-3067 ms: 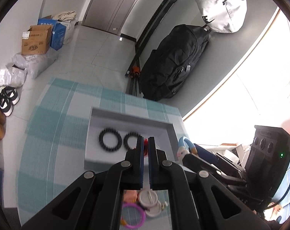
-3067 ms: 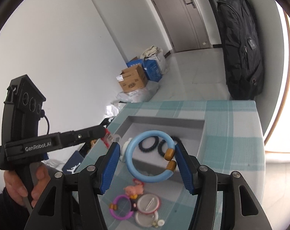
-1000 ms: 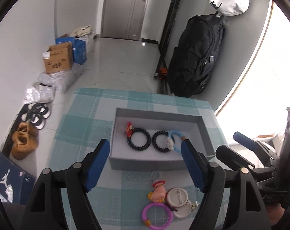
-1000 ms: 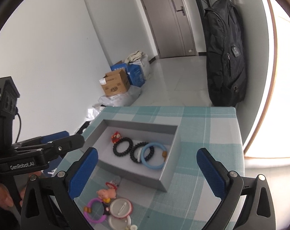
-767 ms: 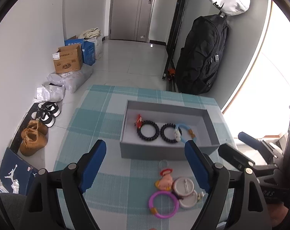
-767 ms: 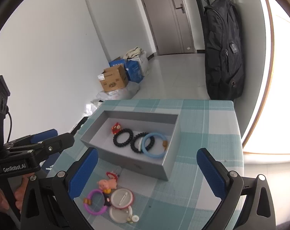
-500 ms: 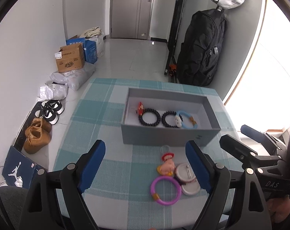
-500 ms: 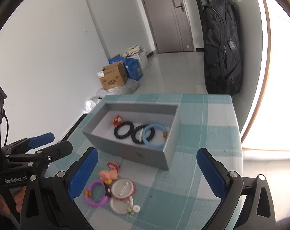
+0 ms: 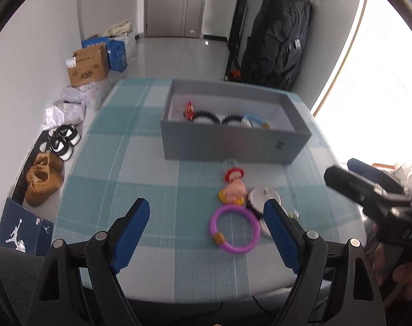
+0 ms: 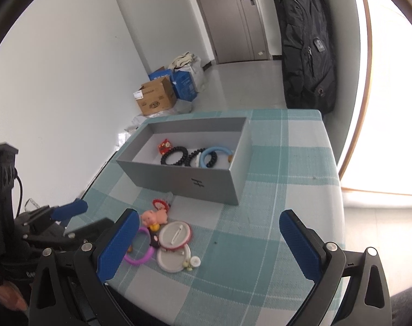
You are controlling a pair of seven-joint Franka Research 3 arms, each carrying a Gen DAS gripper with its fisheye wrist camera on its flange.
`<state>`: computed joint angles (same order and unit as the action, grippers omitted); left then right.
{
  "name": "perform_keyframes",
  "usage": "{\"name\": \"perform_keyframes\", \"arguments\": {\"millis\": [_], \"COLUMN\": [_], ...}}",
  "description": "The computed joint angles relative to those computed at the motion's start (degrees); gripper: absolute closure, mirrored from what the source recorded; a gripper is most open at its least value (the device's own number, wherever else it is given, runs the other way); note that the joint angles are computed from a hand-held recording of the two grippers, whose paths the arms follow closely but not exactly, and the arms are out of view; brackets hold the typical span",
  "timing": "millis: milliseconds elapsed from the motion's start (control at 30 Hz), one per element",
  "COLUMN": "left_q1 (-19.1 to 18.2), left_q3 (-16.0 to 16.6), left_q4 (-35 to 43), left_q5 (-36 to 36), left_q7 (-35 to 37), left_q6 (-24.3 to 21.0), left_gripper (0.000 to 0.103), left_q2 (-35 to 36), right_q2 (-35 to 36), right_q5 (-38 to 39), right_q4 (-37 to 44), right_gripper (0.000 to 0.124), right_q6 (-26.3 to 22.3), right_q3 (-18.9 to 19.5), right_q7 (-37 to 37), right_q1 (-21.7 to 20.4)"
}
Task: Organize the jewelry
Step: 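Withdraw both grippers from the box back toward the remaining jewelry, then lower the left gripper onto the pink ring and close it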
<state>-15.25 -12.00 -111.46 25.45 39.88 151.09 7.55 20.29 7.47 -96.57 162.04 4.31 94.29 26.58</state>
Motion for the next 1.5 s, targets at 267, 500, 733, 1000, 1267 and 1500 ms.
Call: {"name": "perform_keyframes", "arguments": {"millis": [267, 500, 733, 1000, 1267, 1500], "left_q1": [-0.2, -0.8, -3.0, -4.2, -2.6, -2.0], "left_q3": [-1.6, -1.8, -0.7, 0.1, -1.7, -1.8], "left_q4": [1.8, 3.7, 5.9, 5.8, 4.2, 3.7], "left_q5": [-7.7, -10.3, -3.9, 1.4, -4.1, -8.5], "left_q7": [9.6, 12.5, 8.4, 6.0, 11.8, 12.2], "left_q6": [-3.4, -6.5, -10.2, -11.3, -8.1, -6.5], "left_gripper": [0.020, 0.020, 0.020, 0.021, 0.059, 0.060], "left_q2": [2.0, 3.8, 4.8, 4.7, 3.6, 3.4], "right_q2": [-1.2, -1.5, -1.4, -1.5, -1.0, -0.6], "right_q5": [-0.2, -0.7, -1.4, -1.5, -2.3, -3.2], "right_q4": [-1.7, -2.0, -1.9, -2.2, -1.6, -1.0], "right_gripper": [0.021, 0.021, 0.021, 0.021, 0.021, 0.021], "right_q6": [0.2, 0.1, -0.3, -0.5, -1.2, -2.3], "right_q3": [-0.5, -0.7, -0.9, -0.8, -0.9, -1.4], "right_q7": [2.3, 3.2, 4.2, 4.9, 4.6, 5.9], "right_q1": [0.0, -0.1, 0.0, -0.4, -0.1, 0.3]}}
